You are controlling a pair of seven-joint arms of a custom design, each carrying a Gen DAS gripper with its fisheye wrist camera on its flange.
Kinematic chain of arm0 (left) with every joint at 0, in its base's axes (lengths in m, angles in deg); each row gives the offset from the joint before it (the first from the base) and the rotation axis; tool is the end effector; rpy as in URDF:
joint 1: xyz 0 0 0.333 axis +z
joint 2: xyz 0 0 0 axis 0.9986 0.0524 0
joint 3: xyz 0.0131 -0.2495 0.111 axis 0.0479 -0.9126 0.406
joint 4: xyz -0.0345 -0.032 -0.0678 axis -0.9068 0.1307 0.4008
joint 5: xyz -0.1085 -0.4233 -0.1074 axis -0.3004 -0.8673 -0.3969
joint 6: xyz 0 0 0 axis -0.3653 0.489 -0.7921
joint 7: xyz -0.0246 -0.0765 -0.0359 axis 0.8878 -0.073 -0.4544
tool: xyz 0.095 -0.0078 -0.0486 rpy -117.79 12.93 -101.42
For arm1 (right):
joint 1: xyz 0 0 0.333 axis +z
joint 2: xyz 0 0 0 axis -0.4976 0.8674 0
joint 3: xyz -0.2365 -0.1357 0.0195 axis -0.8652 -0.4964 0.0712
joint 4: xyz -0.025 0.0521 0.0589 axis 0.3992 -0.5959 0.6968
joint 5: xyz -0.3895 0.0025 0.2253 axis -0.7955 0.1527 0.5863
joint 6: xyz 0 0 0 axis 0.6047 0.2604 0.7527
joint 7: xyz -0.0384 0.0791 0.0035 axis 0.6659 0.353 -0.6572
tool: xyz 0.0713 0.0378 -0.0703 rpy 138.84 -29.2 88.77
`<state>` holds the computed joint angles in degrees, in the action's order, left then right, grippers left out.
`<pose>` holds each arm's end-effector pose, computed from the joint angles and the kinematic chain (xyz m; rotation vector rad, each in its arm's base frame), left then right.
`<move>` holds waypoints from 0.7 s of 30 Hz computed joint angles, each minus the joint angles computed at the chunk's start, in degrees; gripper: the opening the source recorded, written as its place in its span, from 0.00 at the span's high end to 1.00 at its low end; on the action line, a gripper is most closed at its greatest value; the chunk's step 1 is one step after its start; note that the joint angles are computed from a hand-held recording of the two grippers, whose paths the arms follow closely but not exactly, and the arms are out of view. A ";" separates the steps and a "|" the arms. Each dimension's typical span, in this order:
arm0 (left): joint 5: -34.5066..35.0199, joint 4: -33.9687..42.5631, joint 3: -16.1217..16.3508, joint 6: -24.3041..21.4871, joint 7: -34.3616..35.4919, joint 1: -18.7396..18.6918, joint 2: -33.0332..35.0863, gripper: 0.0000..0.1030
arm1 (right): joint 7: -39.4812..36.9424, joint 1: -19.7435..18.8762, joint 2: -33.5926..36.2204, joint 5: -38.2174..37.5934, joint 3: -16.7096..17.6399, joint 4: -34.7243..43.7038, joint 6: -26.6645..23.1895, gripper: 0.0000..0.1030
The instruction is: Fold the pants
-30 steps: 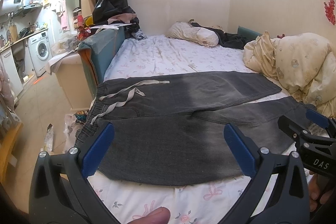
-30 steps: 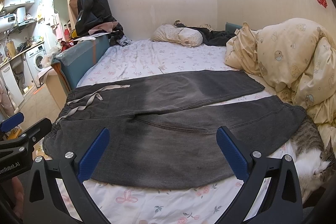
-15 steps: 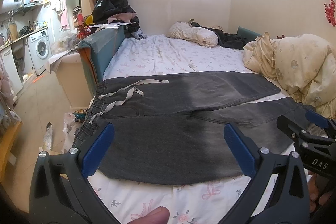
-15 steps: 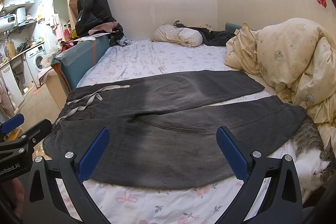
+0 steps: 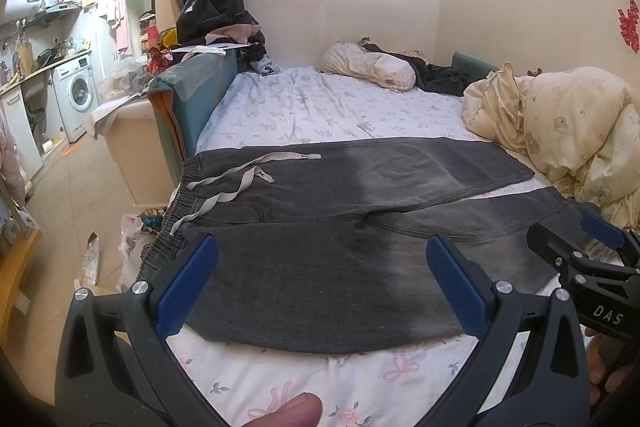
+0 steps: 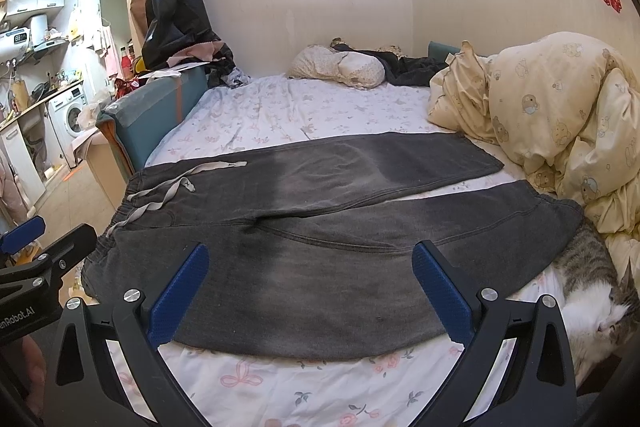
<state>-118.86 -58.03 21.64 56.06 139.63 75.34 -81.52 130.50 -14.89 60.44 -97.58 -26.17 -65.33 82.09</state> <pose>0.5699 -0.1632 0.6629 -1.1403 2.1827 -1.1981 0.4515 0.2723 0.6550 -1.1132 2.1357 -1.0958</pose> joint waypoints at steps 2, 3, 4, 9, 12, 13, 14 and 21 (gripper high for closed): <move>-0.10 0.09 0.06 -0.15 0.02 0.01 0.03 0.00 | -0.06 0.05 -0.06 0.04 -0.05 -0.03 0.00 0.00; -0.21 0.05 0.05 -0.12 0.02 -0.01 0.00 0.00 | -0.07 0.05 -0.09 0.04 -0.05 -0.05 0.01 0.00; -0.27 0.01 0.01 -0.02 0.06 -0.04 -0.03 0.00 | -0.09 0.06 -0.11 0.02 -0.04 -0.09 0.04 0.00; -0.33 -0.14 0.02 0.23 -0.01 -0.02 -0.08 0.00 | -0.07 0.01 0.12 -0.05 0.01 0.01 0.12 0.00; 0.27 0.04 -0.04 -0.21 -0.43 0.16 -0.08 0.00 | -0.03 0.09 0.23 -0.11 0.10 0.07 -0.22 0.00; 0.23 -0.04 0.02 -0.17 -0.30 0.16 -0.14 0.00 | -0.03 0.14 0.26 -0.04 0.06 0.06 -0.24 0.00; 0.10 -0.04 0.13 -0.22 -0.16 0.16 -0.16 0.00 | 0.03 0.20 0.23 0.08 -0.03 0.01 -0.12 0.00; -2.20 1.92 0.87 -3.96 2.55 0.22 1.12 0.00 | -0.26 0.36 0.14 0.62 -0.26 -0.04 0.21 0.00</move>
